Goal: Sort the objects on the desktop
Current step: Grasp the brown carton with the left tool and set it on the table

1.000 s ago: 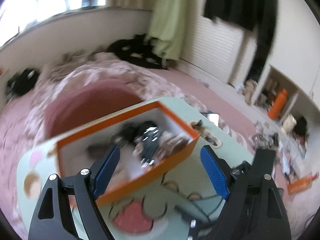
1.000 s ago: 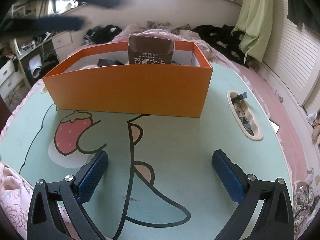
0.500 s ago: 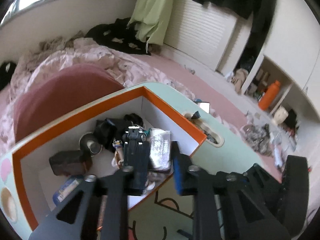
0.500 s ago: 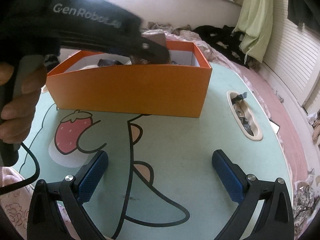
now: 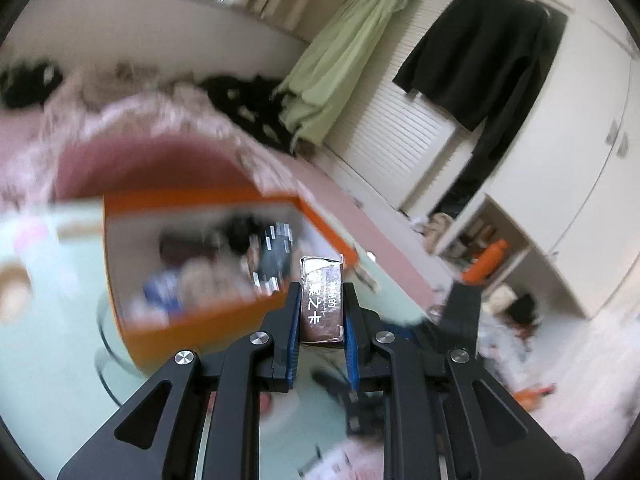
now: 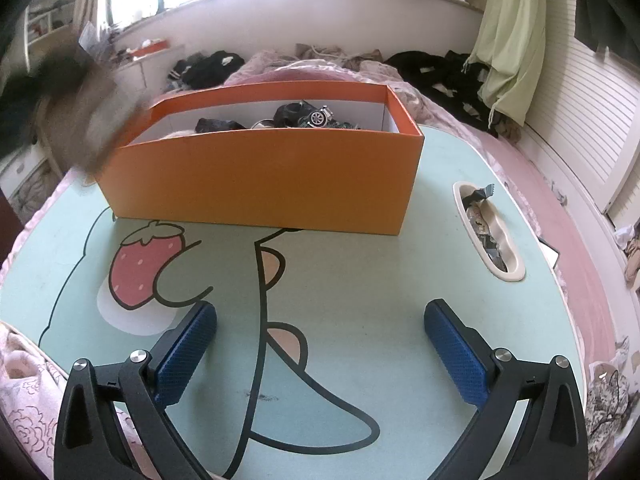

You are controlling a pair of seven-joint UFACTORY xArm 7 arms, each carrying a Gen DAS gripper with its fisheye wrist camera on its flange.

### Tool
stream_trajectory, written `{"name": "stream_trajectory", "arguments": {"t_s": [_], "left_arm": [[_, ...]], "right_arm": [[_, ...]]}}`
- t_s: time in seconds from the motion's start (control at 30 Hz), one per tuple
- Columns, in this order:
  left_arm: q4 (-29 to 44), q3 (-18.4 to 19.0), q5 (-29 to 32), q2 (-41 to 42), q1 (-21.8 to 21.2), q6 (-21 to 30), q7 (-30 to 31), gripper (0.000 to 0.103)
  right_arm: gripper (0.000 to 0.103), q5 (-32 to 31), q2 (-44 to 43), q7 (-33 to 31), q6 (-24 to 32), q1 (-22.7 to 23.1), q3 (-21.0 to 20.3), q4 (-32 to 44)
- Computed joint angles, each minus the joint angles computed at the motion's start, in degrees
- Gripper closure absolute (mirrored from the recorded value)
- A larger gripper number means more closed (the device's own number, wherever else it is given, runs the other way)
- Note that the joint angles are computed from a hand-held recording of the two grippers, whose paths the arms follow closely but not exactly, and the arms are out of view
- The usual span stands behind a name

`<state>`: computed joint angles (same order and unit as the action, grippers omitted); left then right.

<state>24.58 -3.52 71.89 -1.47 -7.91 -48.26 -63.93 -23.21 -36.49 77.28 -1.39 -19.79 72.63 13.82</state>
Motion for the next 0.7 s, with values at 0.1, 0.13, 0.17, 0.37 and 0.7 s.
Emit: {"name": "stream_trajectory", "arguments": {"t_s": [0.1,0.13,0.17,0.37,0.7], "left_arm": [[1.09,-0.41,-0.04,6.77,0.11,0.61,1.31,0.083],[1.50,-0.64,-0.88,8.52,0.25,1.16,1.30,0.081],[2.45,-0.71,-0.40,10.42,0.81,0.85,-0.02,0.077],[-2.50,0.20,-7.02,12.26,5.20,-6.66,3.46,0.030],[-17.55,-8.67,-32.05,-11.96,-3.24,19.93,27.73,0.025]], "right_arm": [[0.000,-0.06,0.01,0.05,-0.04,-0.23,0.19,0.11],[0.000,-0.07,0.00,0.08,-0.14,-0.41,0.33,0.13],[0.000,-0.05,0.00,0.07,-0.14,-0.41,0.34,0.13],[0.000,0.01,-0.04,0.07,-0.04,-0.25,0.28,0.10],[0.000,0.00,-0.09,0.05,-0.28,-0.55,0.49,0.07]]}}
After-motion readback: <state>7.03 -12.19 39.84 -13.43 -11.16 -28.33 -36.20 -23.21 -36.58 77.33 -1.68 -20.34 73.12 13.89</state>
